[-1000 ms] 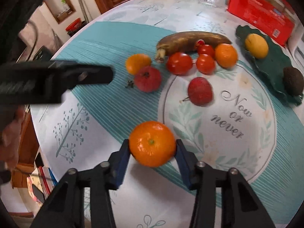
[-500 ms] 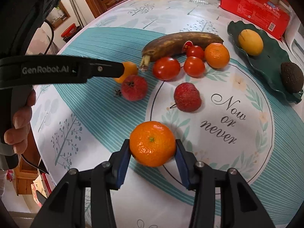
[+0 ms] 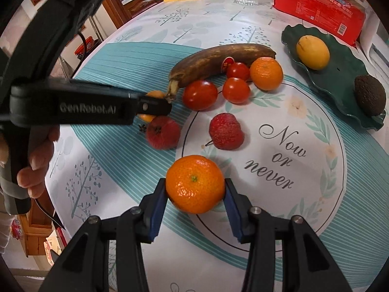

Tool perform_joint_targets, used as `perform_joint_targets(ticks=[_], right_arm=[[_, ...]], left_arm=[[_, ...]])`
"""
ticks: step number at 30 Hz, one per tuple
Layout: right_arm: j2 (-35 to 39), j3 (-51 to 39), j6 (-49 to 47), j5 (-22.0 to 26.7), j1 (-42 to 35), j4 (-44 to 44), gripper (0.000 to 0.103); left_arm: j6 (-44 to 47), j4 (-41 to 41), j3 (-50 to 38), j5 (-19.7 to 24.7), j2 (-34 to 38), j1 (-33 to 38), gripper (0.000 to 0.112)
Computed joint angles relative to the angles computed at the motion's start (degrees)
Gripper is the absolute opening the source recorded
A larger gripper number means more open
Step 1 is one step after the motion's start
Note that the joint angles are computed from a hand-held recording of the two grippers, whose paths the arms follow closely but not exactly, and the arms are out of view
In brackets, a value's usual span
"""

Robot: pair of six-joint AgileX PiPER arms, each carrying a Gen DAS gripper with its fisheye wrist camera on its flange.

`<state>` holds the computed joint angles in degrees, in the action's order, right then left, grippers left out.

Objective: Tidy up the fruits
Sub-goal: 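Grasp the small tangerine with the left tool while the right tool grasps the tangerine, then place both tangerines on the green plate and open both tools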

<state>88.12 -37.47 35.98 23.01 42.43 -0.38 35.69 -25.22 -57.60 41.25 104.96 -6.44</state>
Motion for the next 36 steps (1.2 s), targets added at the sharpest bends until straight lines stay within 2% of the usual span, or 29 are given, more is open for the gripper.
perform_joint_targets(ticks=[1, 5, 10, 15, 21, 26, 29, 36], right_arm=[[-0.13, 0.07, -0.19, 0.03, -0.27, 0.11, 0.045], [-1.42, 0.44, -0.98, 0.49, -1.38, 0.58, 0.045], [-5.66, 0.84, -0.47, 2.82, -2.93, -0.64, 0.045], [-10.60, -0.57, 0.62, 7.78, -6.13, -3.58, 0.045], [-14.33, -5.27, -4.89, 14.27, -14.66, -4.20, 0.045], [-13.80, -13.02, -13.15, 19.82, -24.93, -3.40, 0.045], [-11.80, -17.49, -17.37, 21.59, -30.68, -3.02, 0.045], [-0.33, -28.11, -25.90, 22.29, -43.82, 0.87, 0.045]], left_arm=[[0.09, -0.23, -0.06, 0.24, 0.16, 0.20, 0.029], [-3.59, 2.63, 0.63, -0.65, -1.25, -0.04, 0.029], [-8.57, 6.14, 1.11, 0.90, -5.92, 0.13, 0.029], [-13.01, 8.80, -1.28, 4.20, -11.06, -2.62, 0.029], [-17.96, 12.92, -7.22, 6.87, -13.55, -9.39, 0.029], [-22.83, 16.49, -18.85, 10.30, -8.99, -16.25, 0.029], [-25.11, 17.93, -28.45, 13.35, -3.63, -19.23, 0.029], [-29.53, 21.20, -50.74, 19.93, 12.24, -23.08, 0.029]])
